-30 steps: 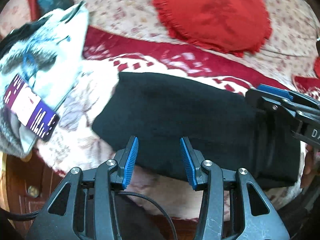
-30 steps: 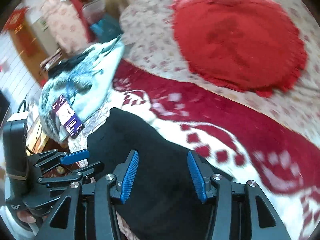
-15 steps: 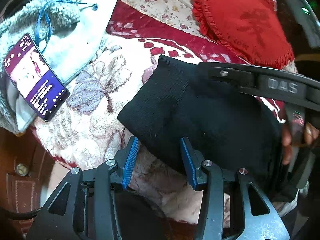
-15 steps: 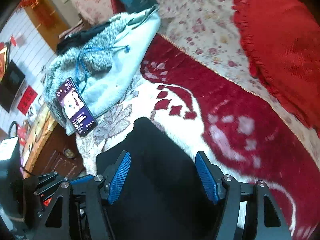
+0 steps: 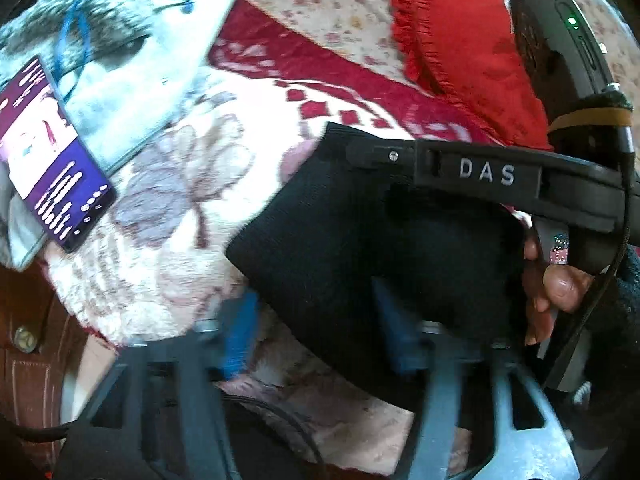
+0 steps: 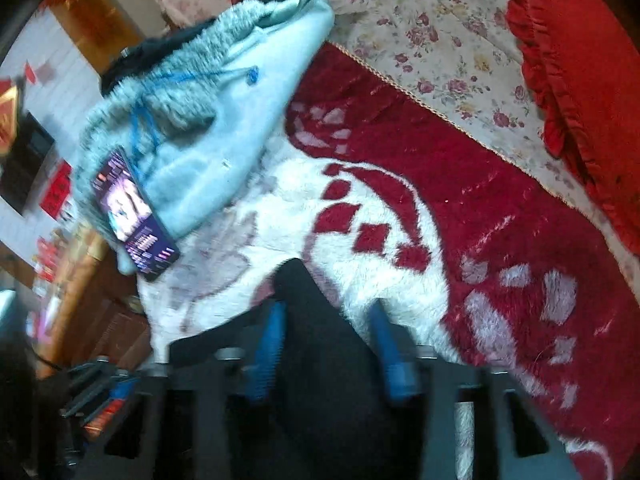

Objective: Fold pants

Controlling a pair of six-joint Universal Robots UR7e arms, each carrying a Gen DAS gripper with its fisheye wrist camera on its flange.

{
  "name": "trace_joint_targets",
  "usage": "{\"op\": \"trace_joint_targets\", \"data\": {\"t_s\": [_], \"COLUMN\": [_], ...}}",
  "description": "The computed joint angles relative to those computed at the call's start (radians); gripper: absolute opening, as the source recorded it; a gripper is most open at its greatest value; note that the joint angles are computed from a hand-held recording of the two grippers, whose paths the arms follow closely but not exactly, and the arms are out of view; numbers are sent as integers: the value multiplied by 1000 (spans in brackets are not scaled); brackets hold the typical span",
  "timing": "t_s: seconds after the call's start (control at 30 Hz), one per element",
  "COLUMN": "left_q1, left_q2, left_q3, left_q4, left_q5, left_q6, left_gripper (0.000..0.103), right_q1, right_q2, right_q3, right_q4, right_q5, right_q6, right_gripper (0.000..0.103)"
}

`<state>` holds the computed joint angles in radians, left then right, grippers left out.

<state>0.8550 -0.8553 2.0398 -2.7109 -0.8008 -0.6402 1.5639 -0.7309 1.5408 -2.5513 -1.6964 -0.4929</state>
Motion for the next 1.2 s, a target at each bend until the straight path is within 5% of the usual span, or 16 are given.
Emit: {"op": "trace_joint_targets", "data": {"t_s": [0.17,0.5,0.77,0.87,0.93,0.97,1.2], "left_q1": [-79,-232,-280,-275,-265,-260,-190], "left_q2": [7,-8,104,95,82,72,-4], "left_q3": [7,36,-8,-3,5,9,41], "left_q4": [12,-127,-105,-74,-54,-38,84], "left_q5": [97,47,-30,-44,-26,-16,37], "left_q6": [43,174,200,163,142,122,-28], "left_gripper": [19,15,15,15,15,15,29], "right_q1": [-3,-59,-109,-112,-114,-113,-60], "right_q2": [-82,-410,-617,-624,-602,-584,-391], "right_q3": [92,348,525,546,535,521,375], "right_q4": [-75,-268,-305,-314,-298,-287,-186], "right_q5": [65,282,176,102,94,88,82], "right_q6": [-9,38,86,100,102,104,78], "right_gripper": [14,2,3,8,45,54,58]}}
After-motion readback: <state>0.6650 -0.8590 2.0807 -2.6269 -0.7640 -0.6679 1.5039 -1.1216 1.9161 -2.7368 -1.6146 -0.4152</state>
